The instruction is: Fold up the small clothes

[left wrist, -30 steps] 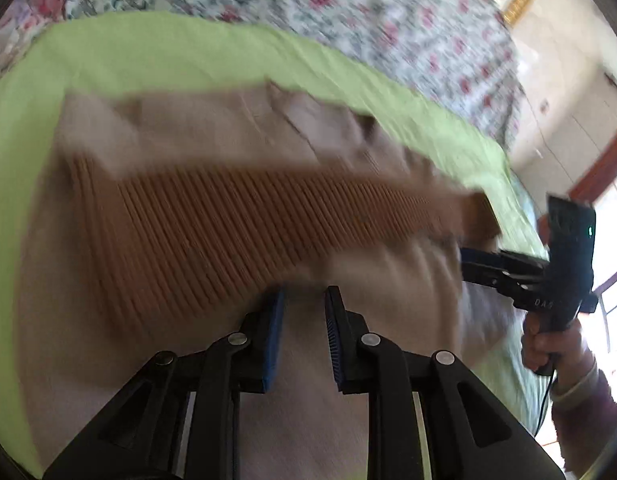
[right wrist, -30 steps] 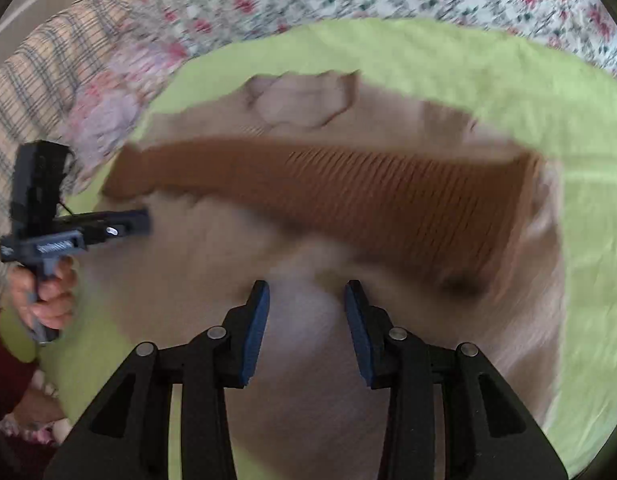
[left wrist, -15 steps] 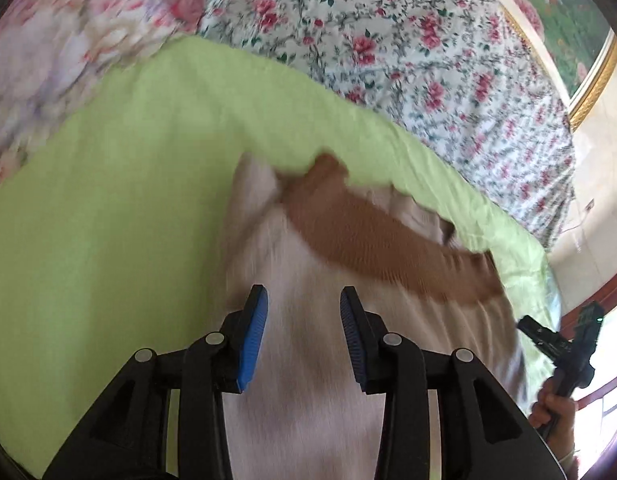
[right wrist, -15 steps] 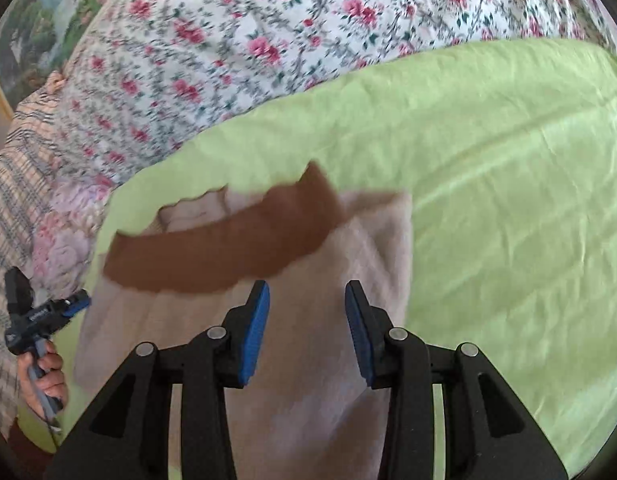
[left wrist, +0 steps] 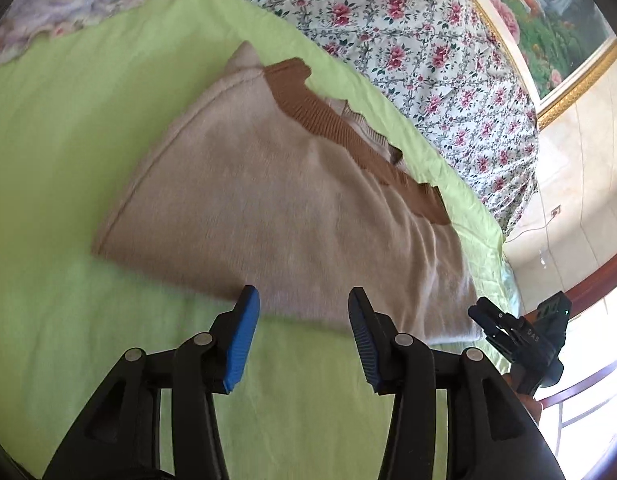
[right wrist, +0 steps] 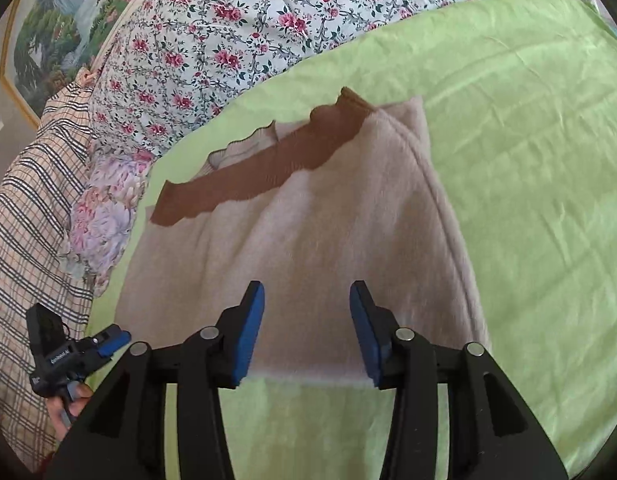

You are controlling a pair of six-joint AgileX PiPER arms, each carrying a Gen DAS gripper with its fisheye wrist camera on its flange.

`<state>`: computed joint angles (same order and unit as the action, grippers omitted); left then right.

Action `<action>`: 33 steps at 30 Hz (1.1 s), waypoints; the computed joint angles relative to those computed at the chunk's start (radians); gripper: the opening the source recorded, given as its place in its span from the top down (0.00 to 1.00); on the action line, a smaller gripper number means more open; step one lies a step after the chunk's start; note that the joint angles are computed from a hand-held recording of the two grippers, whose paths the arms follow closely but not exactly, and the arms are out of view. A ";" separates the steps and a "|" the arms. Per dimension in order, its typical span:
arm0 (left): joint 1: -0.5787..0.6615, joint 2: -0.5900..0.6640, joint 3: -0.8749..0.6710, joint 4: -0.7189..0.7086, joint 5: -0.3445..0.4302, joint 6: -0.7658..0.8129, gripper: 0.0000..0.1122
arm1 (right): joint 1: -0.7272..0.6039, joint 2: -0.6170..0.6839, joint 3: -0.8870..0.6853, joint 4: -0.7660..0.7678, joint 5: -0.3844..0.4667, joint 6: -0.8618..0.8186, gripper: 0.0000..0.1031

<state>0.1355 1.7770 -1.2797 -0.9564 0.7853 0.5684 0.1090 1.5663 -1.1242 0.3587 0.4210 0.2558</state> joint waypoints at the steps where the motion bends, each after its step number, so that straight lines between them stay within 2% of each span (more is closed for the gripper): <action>1: 0.004 -0.004 0.014 -0.003 0.001 0.004 0.57 | 0.006 -0.009 0.014 0.004 -0.005 0.005 0.53; 11: -0.015 0.008 0.046 0.010 -0.053 -0.067 0.49 | 0.060 -0.039 0.063 -0.008 -0.034 0.053 0.52; 18: -0.017 0.092 -0.059 0.028 -0.138 -0.166 0.48 | 0.052 -0.007 0.037 0.076 -0.033 -0.032 0.52; 22: -0.018 0.151 -0.144 0.061 -0.178 -0.240 0.48 | 0.010 0.034 -0.005 0.171 -0.019 -0.144 0.52; 24: -0.037 0.173 -0.193 0.131 -0.207 -0.305 0.51 | -0.021 0.064 -0.038 0.216 -0.005 -0.200 0.52; 25: -0.046 0.178 -0.207 0.160 -0.215 -0.327 0.60 | -0.033 0.078 -0.057 0.222 0.004 -0.211 0.52; 26: -0.060 0.189 -0.237 0.196 -0.220 -0.348 0.86 | -0.048 0.093 -0.079 0.236 0.016 -0.233 0.52; 27: -0.068 0.195 -0.257 0.204 -0.213 -0.346 0.93 | -0.063 0.108 -0.101 0.254 0.027 -0.260 0.52; 30: -0.136 0.162 -0.277 0.336 -0.270 -0.426 0.94 | -0.104 0.149 -0.171 0.309 0.078 -0.329 0.52; 33: -0.213 0.121 -0.299 0.323 -0.292 -0.372 0.94 | -0.163 0.204 -0.266 0.422 0.171 -0.438 0.52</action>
<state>-0.0770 1.8981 -1.5792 -0.6337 0.4937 0.1961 -0.0543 1.7701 -1.3900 0.7812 0.5921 -0.1826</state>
